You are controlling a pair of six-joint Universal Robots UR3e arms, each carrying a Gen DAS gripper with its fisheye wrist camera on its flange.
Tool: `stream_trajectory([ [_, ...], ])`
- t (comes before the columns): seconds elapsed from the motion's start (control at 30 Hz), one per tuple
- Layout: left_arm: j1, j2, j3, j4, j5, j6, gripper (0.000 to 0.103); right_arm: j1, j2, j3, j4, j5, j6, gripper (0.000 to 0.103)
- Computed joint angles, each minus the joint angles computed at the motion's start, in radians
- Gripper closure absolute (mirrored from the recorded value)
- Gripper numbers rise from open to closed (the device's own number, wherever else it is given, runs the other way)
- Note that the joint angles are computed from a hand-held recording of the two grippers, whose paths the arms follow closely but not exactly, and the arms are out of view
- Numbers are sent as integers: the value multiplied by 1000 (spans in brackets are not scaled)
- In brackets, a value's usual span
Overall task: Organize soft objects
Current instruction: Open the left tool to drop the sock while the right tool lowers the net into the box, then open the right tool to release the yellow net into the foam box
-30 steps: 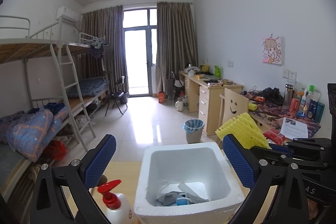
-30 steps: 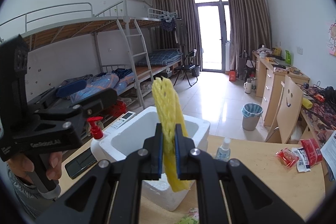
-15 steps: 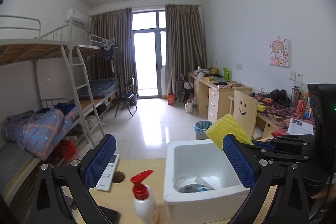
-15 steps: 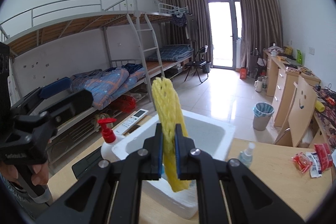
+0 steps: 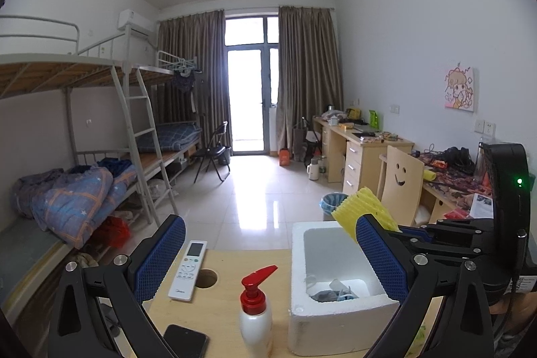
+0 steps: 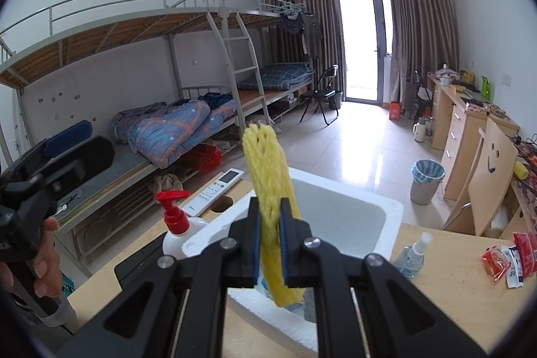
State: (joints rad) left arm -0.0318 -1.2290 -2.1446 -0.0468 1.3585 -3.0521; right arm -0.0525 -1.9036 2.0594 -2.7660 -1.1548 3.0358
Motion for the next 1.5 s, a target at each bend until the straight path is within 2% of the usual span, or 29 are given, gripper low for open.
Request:
stream_trajectory([
  [0.23, 11, 10, -12, 9, 2, -1, 1, 45, 41, -33, -21, -88, 37, 89],
  [0.27, 16, 13, -12, 5, -6, 2, 1, 53, 47, -35, -25, -107, 40, 78],
  [0.3, 17, 14, -13, 5, -7, 2, 1, 72, 58, -44, -28, -130, 48, 55],
  [0.37, 16, 14, -16, 9, -4, 5, 1, 70, 55, -39, -27, -124, 53, 31],
  [0.4, 25, 17, -16, 5, -14, 7, 1, 58, 41, -26, -31, -101, 54, 30],
  [0.5, 27, 17, -16, 2, -20, 4, 1, 85, 40, -32, -32, -144, 55, 30],
  [0.63, 18, 20, -17, 1, -12, 9, 1, 84, 15, -26, -17, -147, 56, 29],
  [0.7, 15, 23, -15, -7, -12, 8, 1, 72, 1, -22, -8, -139, 57, 25],
  [0.8, 16, 37, -21, -11, -5, 11, 1, 90, -21, -16, 2, -189, 65, 20],
  [0.93, 10, 65, -24, -40, -5, -1, 1, 80, -75, 3, 27, -188, 71, 14],
  [1.0, -2, 85, -27, -57, 3, -1, 1, 70, -121, 16, 55, -183, 75, 6],
  [1.13, -15, 162, -43, -108, 0, 3, 1, 70, -184, 34, 95, -182, 78, 1],
  [1.23, -41, 202, -47, -129, 27, 1, 1, 72, -234, 51, 103, -200, 109, 1],
  [1.5, -99, 303, -59, -193, 86, -11, 1, 15, -423, 61, 252, -151, 101, 0],
])
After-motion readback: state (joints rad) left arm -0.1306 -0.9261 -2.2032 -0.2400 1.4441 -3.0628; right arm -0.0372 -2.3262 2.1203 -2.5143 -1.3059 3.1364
